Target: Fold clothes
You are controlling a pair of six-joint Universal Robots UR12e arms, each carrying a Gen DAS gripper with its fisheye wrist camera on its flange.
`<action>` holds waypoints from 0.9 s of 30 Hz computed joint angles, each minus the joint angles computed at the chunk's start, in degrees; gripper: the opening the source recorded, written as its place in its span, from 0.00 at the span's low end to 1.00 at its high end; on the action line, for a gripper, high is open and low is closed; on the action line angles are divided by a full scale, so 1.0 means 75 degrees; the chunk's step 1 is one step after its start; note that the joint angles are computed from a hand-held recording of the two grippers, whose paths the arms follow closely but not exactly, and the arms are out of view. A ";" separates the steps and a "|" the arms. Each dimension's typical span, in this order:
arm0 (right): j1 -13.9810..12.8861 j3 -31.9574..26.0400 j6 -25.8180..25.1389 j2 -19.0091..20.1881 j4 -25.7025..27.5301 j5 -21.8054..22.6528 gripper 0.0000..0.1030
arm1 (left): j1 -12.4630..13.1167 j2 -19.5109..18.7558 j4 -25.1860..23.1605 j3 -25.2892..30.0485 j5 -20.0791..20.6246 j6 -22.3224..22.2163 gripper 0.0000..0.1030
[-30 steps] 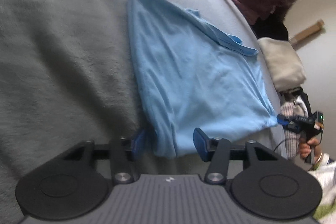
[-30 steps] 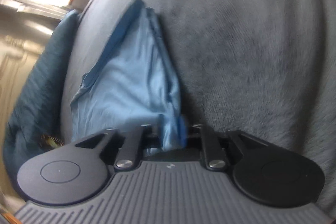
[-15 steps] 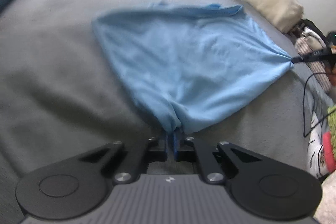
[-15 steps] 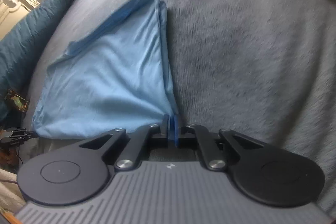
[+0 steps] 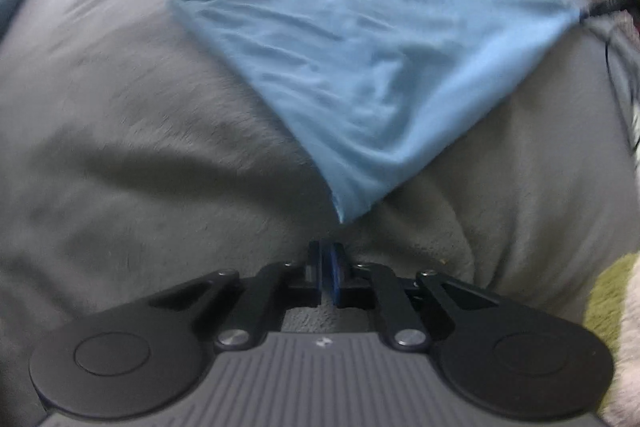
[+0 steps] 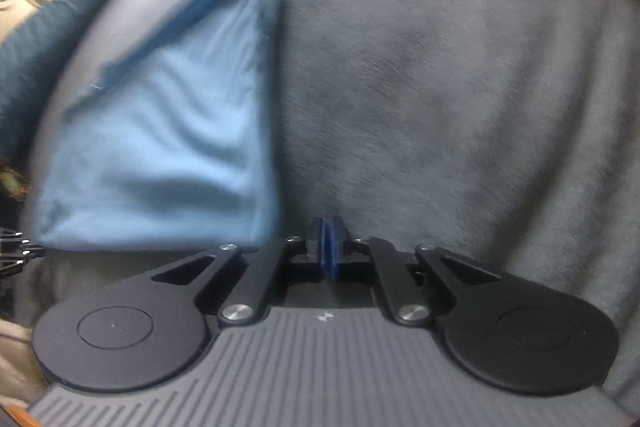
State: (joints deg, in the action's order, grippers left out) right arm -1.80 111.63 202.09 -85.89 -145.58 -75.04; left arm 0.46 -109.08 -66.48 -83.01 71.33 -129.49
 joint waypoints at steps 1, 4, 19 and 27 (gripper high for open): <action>-0.0006 -0.0002 0.0056 0.0000 0.0087 -0.0057 0.00 | 0.0044 -0.0009 -0.0035 0.0047 -0.0039 -0.0196 0.11; 0.0032 -0.0127 -0.0068 -0.0165 0.0400 -0.0659 0.05 | 0.0154 -0.0007 0.0111 0.0144 -0.0072 -0.0725 0.30; 0.1468 -0.2749 -0.5084 0.2152 -0.0177 -0.1069 0.04 | -0.0971 -0.1446 0.1691 0.1513 -0.1314 -0.1330 0.49; 0.1343 -0.3981 -0.4872 0.3184 0.0077 -0.0909 0.03 | -0.1110 -0.2279 0.2456 0.2344 -0.1580 -0.2883 0.49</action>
State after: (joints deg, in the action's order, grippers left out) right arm 8.27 81.77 165.56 -62.01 -145.00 -81.86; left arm -7.87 -126.17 -48.06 -65.43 59.48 -151.12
